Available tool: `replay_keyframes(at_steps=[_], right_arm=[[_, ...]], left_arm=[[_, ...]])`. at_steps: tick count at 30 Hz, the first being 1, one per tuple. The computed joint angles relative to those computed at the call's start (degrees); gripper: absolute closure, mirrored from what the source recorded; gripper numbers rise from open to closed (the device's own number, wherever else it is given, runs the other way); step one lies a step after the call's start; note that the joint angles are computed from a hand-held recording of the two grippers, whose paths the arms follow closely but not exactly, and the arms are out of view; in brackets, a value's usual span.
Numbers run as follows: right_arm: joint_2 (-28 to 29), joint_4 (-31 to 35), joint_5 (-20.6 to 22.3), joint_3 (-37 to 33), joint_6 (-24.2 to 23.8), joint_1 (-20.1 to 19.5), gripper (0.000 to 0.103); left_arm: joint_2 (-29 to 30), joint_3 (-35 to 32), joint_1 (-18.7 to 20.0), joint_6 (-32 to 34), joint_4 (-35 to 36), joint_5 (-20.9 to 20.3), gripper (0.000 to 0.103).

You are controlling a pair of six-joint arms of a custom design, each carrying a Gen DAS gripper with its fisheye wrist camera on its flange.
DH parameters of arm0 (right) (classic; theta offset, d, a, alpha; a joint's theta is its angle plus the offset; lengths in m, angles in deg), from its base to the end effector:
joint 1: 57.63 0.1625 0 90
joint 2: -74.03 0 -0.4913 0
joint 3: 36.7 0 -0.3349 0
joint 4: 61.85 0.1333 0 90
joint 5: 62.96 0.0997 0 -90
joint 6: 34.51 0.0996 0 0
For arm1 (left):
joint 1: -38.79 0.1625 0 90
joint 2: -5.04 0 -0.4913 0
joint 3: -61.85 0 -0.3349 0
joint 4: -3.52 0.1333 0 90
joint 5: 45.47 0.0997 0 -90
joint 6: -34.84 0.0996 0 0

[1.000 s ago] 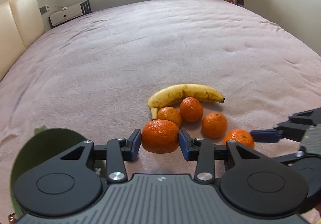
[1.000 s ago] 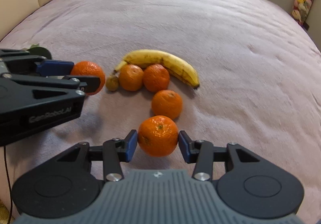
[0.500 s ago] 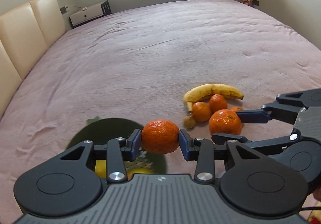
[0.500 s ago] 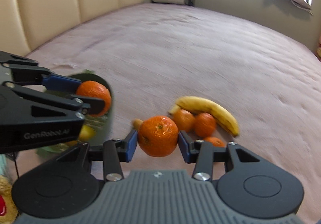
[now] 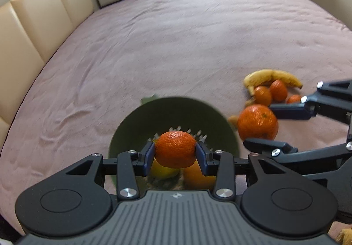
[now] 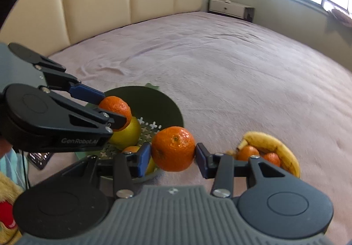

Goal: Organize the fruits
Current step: 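Carry both mandarins over the green colander and lower them in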

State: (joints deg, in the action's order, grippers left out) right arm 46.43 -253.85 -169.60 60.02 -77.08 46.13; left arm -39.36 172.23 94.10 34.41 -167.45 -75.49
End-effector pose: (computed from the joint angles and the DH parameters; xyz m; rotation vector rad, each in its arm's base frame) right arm 0.2660 -0.6456 0.0512 1.1487 -2.3875 0.6602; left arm -0.1590 -0.6154 0.1780 0.4738 2.0874 -0.6394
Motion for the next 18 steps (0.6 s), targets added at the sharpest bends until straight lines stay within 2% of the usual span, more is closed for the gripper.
replay_keyframes(at_steps=[5,9,12,18], right_arm=[[2.28,4.12,-1.01,-4.13,-6.68,1.29,0.061],[3.64,10.27,-1.49,-7.90,-9.62,1.72,0.061],[4.94,13.95,-2.85,-10.64,-12.07,2.06,0.061],[7.16,17.63,-5.66,-14.48,-15.57,2.46,0.061]], left_arm=[[-2.16,-0.99,1.54,-6.29,8.02,-0.63,0.057],[-3.38,-2.61,2.97,-11.59,13.54,-0.81,0.057],[-3.41,-3.52,3.39,-13.00,16.07,-0.05,0.057],[-3.28,-4.92,4.70,-13.84,17.92,-2.18,0.057]])
